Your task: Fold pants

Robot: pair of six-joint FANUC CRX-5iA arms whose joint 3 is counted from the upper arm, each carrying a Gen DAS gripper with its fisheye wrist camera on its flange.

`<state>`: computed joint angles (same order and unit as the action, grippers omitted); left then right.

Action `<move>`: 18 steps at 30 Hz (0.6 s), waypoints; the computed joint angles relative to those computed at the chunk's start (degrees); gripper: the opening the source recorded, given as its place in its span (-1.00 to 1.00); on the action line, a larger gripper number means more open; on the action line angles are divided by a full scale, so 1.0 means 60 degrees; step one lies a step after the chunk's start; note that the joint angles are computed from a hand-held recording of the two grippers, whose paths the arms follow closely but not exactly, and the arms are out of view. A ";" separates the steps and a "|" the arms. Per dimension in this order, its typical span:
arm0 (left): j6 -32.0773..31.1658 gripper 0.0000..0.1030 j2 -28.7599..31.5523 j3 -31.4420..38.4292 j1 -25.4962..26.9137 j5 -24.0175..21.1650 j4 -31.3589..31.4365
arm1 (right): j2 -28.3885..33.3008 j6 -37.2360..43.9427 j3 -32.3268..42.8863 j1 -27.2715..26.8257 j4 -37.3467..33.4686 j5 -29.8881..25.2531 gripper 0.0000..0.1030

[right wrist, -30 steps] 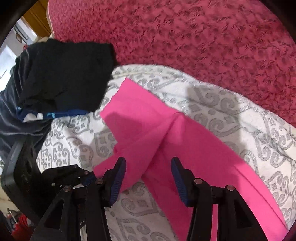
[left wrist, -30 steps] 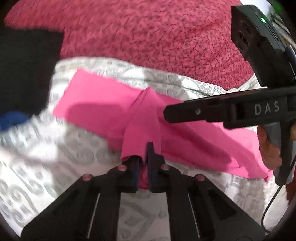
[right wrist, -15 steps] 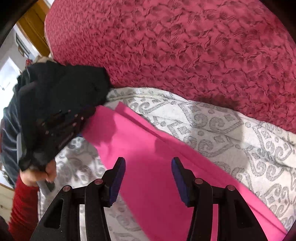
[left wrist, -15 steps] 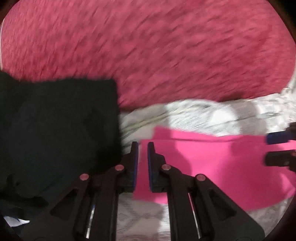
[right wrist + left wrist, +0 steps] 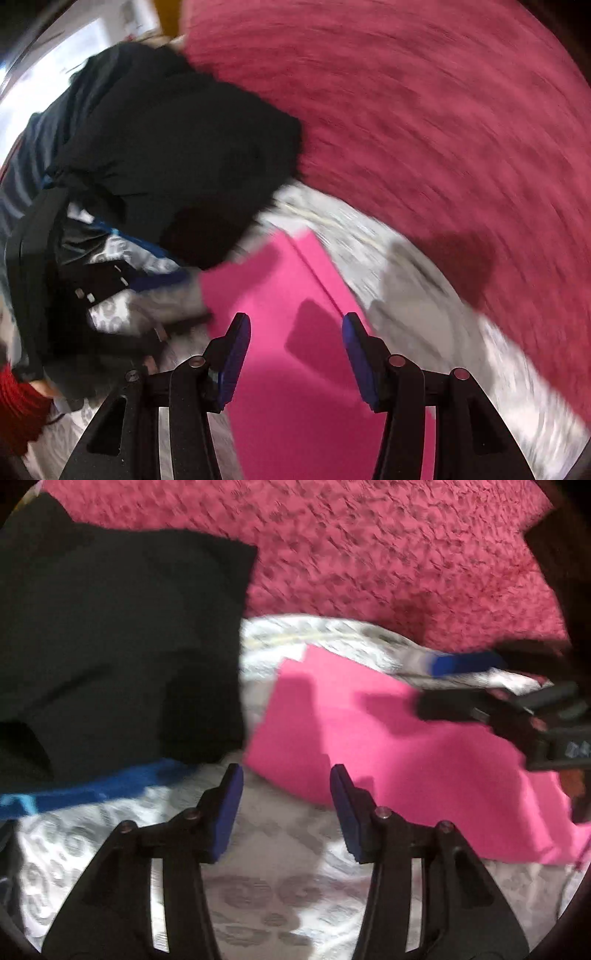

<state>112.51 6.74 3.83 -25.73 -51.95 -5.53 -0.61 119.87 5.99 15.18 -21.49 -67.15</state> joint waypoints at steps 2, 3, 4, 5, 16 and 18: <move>-0.0225 -0.02 -0.0016 -0.0234 0.0179 0.0124 0.0447 | 0.0269 0.0186 0.0209 0.0392 0.0186 0.0100 0.02; -0.0376 -0.02 -0.0025 -0.0413 0.0333 0.0224 0.0713 | 0.0372 0.0261 0.0281 0.0489 0.0242 0.0082 0.02; -0.0478 -0.02 -0.0028 -0.0565 0.0466 0.0343 0.1001 | 0.0568 0.0221 0.0376 0.0696 0.0493 0.0092 0.02; -0.0689 -0.02 -0.0080 -0.0837 0.0659 0.0569 0.1494 | 0.0703 0.0115 0.0444 0.0795 0.0652 0.0082 0.02; -0.1271 -0.71 -0.0025 -0.1740 0.1337 0.2232 0.3369 | 0.2009 -0.0789 0.1369 0.0634 0.0505 -0.0844 -0.18; -0.1169 -0.87 0.0001 -0.1697 0.1322 0.2346 0.3206 | 0.2033 -0.0969 0.1412 0.0632 0.0427 -0.0914 -0.91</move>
<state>105.50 6.74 -6.35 -17.80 -37.88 13.71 11.59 114.05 14.46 18.98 -18.93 -72.64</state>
